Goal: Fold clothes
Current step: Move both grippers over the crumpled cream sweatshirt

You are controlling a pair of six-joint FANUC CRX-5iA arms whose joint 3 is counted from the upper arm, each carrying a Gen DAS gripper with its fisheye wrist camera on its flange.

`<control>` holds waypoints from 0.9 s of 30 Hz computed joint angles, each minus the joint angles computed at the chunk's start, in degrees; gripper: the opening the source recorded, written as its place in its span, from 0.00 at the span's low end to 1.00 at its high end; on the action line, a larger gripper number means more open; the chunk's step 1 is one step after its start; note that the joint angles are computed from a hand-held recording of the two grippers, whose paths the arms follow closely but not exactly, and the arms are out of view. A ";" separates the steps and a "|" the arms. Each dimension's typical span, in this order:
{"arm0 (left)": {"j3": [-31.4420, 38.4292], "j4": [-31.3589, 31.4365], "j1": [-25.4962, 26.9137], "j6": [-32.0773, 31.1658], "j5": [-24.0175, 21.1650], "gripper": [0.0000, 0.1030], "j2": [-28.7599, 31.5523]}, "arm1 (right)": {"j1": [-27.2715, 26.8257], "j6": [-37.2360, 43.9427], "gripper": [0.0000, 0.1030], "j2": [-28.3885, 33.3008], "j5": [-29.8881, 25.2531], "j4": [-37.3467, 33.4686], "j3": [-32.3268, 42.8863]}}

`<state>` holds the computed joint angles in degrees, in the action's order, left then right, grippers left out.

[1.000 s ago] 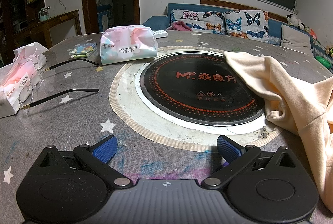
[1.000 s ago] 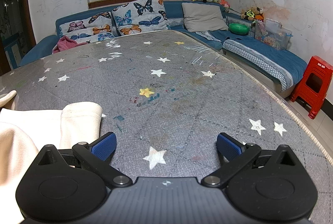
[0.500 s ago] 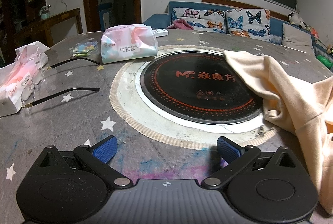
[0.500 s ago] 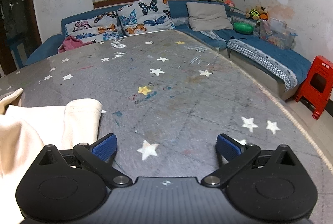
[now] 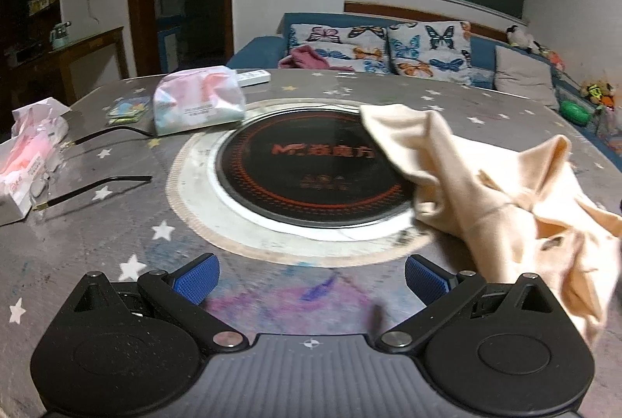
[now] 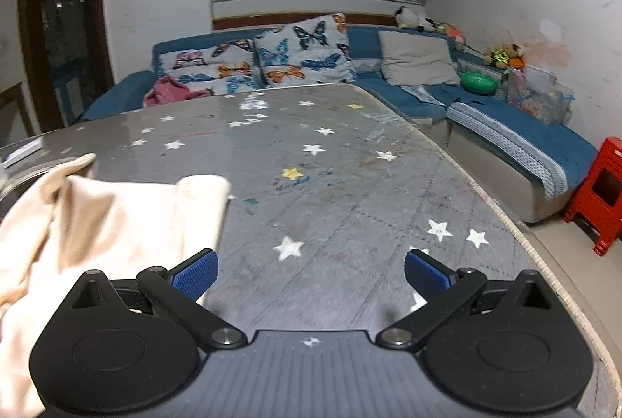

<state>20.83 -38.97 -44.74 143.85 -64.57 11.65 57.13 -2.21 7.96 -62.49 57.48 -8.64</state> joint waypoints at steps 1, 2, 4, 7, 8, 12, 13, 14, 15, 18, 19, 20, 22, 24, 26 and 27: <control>0.16 0.28 -0.20 -0.17 0.09 1.00 0.02 | 0.42 0.16 1.00 -0.37 0.15 0.16 -0.31; 0.33 0.55 -0.39 -0.36 0.17 1.00 0.05 | 0.86 0.31 1.00 -0.71 0.21 0.34 -0.59; 0.67 0.84 -0.90 -0.45 0.24 1.00 0.06 | 1.82 0.62 1.00 -1.23 0.11 0.66 -0.97; 1.02 1.32 -1.53 -0.53 0.41 1.00 0.05 | 3.14 1.29 1.00 -1.88 0.07 0.97 -1.35; 1.11 1.52 -1.71 -0.60 0.50 1.00 0.04 | 3.62 1.56 1.00 -2.13 0.00 1.29 -1.58; 2.06 1.88 -2.54 -1.13 -0.13 1.00 0.54 | 5.32 1.65 1.00 -2.75 -0.20 2.68 -2.24; 2.25 2.11 -2.66 -1.24 -0.26 1.00 0.63 | 5.72 1.40 1.00 -2.93 0.02 2.87 -2.38; 2.42 2.36 -2.76 -1.36 -0.36 1.00 0.71 | 6.08 1.08 1.00 -3.09 0.22 3.06 -2.51; 2.47 2.71 -2.82 -1.55 -0.23 1.00 0.70 | 6.42 0.91 1.00 -3.24 0.42 3.21 -2.64; 2.74 2.90 -3.22 -1.89 -0.09 1.00 0.73 | 7.42 1.04 1.00 -3.35 0.06 3.79 -2.76; 2.89 2.91 -3.39 -1.84 -0.13 1.00 0.77 | 7.80 0.86 1.00 -3.34 -0.15 4.14 -2.82; 3.07 3.05 -3.49 -1.88 -0.23 1.00 0.84 | 8.17 0.68 1.00 -3.38 -0.25 4.38 -2.88; 3.76 3.19 -3.79 -1.99 -0.86 1.00 1.22 | 8.81 0.53 1.00 -3.65 0.04 4.44 -3.10; 4.68 3.35 -4.07 -2.36 -1.89 1.00 1.74 | 9.36 0.69 1.00 -3.65 0.17 4.74 -3.28; 4.88 3.52 -4.30 -2.45 -2.16 1.00 1.80 | 9.97 0.75 1.00 -3.50 -0.08 5.26 -3.40; 5.04 3.54 -4.41 -2.52 -2.36 1.00 1.86 | 10.23 1.04 1.00 -3.41 -0.10 5.32 -3.37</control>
